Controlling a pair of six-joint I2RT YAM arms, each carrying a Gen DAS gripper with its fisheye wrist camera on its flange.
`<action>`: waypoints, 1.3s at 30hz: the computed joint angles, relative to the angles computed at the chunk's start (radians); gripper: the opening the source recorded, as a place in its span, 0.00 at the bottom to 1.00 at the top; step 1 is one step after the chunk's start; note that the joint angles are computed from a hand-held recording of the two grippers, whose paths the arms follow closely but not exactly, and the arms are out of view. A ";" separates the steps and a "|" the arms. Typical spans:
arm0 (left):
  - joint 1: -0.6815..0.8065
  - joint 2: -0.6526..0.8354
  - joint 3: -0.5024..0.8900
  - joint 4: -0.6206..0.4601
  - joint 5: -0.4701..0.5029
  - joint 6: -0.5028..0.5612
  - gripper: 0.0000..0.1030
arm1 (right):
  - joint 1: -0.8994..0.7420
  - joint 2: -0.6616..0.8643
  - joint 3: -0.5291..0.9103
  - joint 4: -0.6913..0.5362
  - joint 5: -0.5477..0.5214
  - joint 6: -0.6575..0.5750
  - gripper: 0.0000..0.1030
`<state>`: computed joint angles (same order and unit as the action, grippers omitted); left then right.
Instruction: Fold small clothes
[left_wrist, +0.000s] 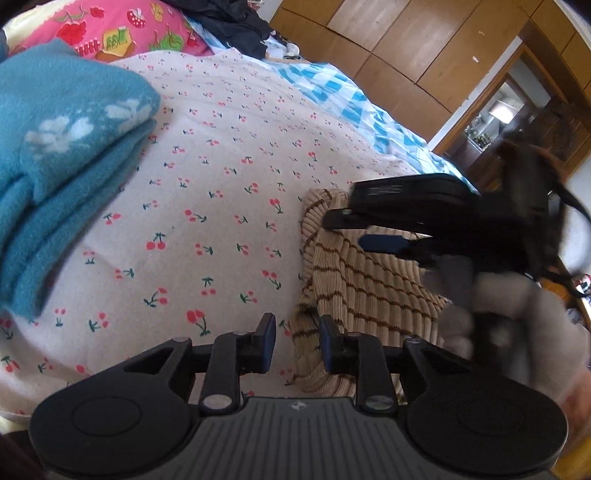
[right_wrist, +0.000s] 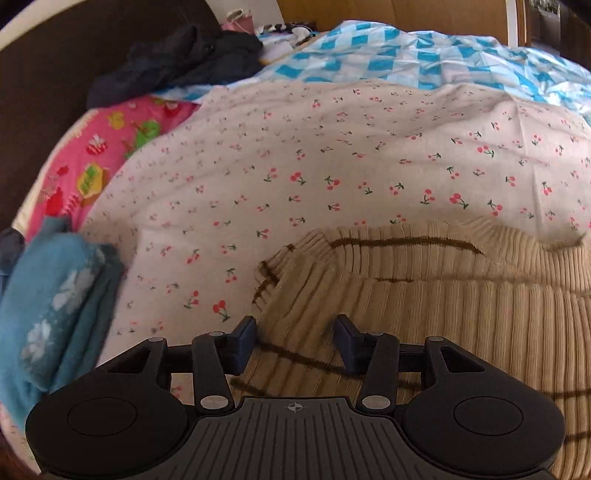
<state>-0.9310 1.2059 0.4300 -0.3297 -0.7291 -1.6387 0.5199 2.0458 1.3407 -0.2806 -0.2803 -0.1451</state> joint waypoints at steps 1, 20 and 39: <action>0.002 -0.009 -0.008 0.012 0.000 0.009 0.30 | 0.009 0.010 0.011 0.004 0.022 0.002 0.41; -0.062 -0.069 -0.031 -0.031 -0.051 -0.062 0.33 | 0.021 0.007 0.025 0.040 -0.042 0.103 0.12; -0.109 -0.018 0.017 -0.071 -0.053 -0.031 0.21 | 0.005 -0.049 0.024 -0.046 -0.029 0.005 0.10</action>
<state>-1.0398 1.1882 0.4474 -0.4010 -0.7820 -1.6695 0.5246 1.9972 1.3646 -0.3262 -0.3094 -0.1406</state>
